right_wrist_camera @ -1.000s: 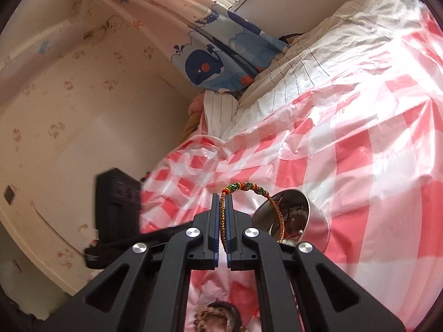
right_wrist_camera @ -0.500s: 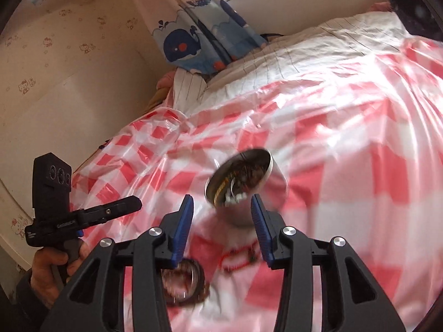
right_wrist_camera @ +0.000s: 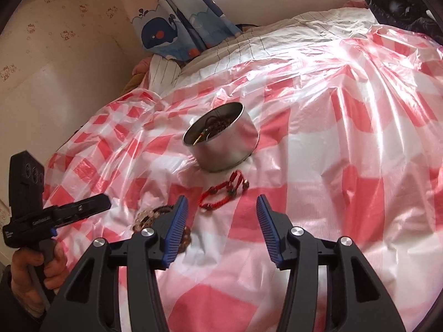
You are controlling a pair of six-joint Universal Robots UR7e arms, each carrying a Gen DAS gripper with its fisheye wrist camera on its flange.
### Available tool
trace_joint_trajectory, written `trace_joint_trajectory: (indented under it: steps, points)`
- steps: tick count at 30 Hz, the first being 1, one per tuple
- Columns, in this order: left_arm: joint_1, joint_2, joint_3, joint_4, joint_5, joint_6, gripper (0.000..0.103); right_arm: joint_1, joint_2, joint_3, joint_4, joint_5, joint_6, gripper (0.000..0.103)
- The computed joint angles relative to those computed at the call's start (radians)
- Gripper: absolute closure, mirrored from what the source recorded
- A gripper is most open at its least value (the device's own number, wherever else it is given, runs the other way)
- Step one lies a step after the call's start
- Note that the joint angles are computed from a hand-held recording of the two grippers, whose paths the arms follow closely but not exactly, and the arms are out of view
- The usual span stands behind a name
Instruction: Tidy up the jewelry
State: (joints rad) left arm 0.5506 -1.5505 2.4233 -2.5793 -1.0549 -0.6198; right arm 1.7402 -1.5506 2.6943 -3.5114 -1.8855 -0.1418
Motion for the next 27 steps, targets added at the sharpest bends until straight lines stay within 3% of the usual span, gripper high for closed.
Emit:
trace_joint_trajectory:
  steps: [5,9,13,19,23,24,25,27]
  points:
    - [0.004,0.013,-0.005,-0.012,0.0,0.012,0.048,0.018,0.098,-0.108,0.077,-0.08,-0.024,0.052]
    - [0.002,0.035,-0.015,-0.024,0.002,0.027,0.047,-0.002,0.123,-0.13,0.141,-0.079,-0.044,0.054]
    - [-0.015,0.058,-0.025,0.001,0.018,0.048,0.045,-0.014,0.104,-0.12,0.182,-0.053,-0.056,0.092]
    - [-0.042,0.074,-0.032,0.049,0.02,0.091,0.041,0.011,-0.02,-0.035,0.245,-0.024,-0.004,0.093]
    - [-0.094,0.094,-0.019,0.022,0.009,0.205,0.04,-0.018,-0.149,0.047,0.27,0.018,0.038,0.092]
    - [-0.118,0.108,-0.015,0.017,0.015,0.246,0.039,-0.038,-0.172,0.062,0.27,0.037,0.043,0.088]
    - [-0.139,0.122,-0.012,0.019,0.027,0.276,0.039,-0.06,-0.193,0.079,0.259,0.065,0.051,0.077]
    - [-0.187,0.16,-0.01,0.05,0.081,0.31,0.039,-0.076,-0.202,0.092,0.23,0.095,0.055,0.071]
